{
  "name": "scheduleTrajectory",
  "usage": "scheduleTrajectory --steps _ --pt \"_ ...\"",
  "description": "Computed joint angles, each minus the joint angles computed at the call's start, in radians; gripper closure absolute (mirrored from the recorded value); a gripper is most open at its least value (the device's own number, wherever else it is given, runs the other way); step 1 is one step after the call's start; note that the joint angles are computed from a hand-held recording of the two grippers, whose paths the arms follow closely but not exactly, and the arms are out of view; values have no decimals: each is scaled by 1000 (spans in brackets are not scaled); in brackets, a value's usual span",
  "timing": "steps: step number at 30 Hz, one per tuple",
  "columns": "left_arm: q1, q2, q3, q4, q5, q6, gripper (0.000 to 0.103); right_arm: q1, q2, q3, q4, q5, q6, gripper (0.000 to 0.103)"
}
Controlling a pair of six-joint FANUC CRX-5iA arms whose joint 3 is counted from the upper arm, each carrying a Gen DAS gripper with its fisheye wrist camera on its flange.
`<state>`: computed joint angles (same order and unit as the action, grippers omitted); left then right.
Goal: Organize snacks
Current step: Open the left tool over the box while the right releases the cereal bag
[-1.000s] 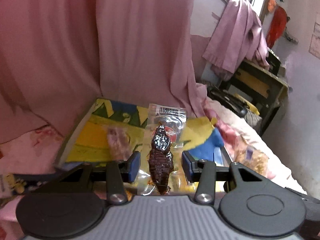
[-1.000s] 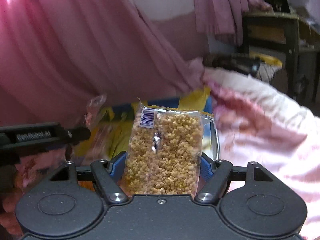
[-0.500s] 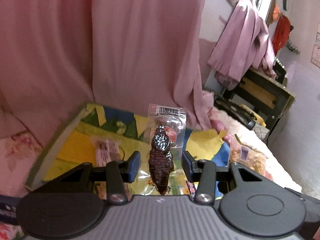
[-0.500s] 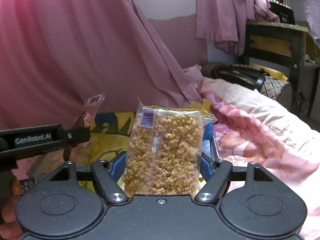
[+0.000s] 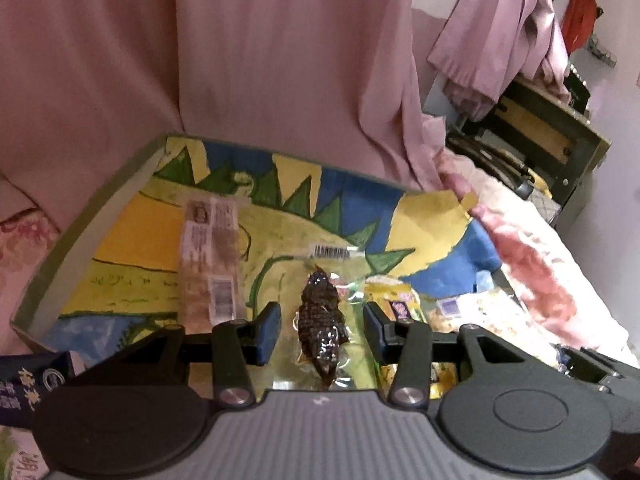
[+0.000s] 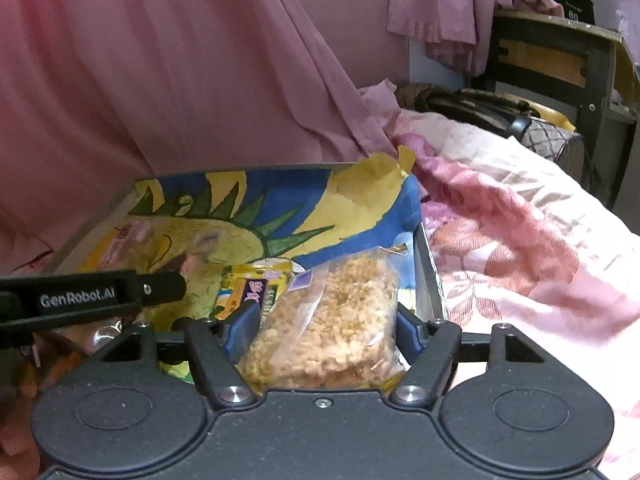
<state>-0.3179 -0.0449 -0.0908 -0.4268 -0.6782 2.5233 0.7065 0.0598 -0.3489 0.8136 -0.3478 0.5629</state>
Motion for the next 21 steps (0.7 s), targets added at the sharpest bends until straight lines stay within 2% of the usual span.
scheduleTrajectory --steps 4,7,9,12,14,18,21 --pt "4 5 6 28 -11 -35 53 0 2 5 -13 -4 12 30" --pt "13 1 4 52 -15 -37 53 1 -1 1 3 -12 8 24" --pt "22 -7 -1 74 -15 -36 53 -4 -7 -10 38 -9 -16 15" --pt "24 -23 -4 76 -19 -21 47 -7 -23 -28 85 -4 -32 11" --pt "12 -32 7 52 -37 2 39 -10 -38 -46 127 1 -58 8" --pt "-34 -58 39 -32 -95 73 26 -20 -82 -85 196 27 -120 1" --pt "-91 -80 67 -133 -155 145 17 -38 -126 -125 280 52 -218 1"
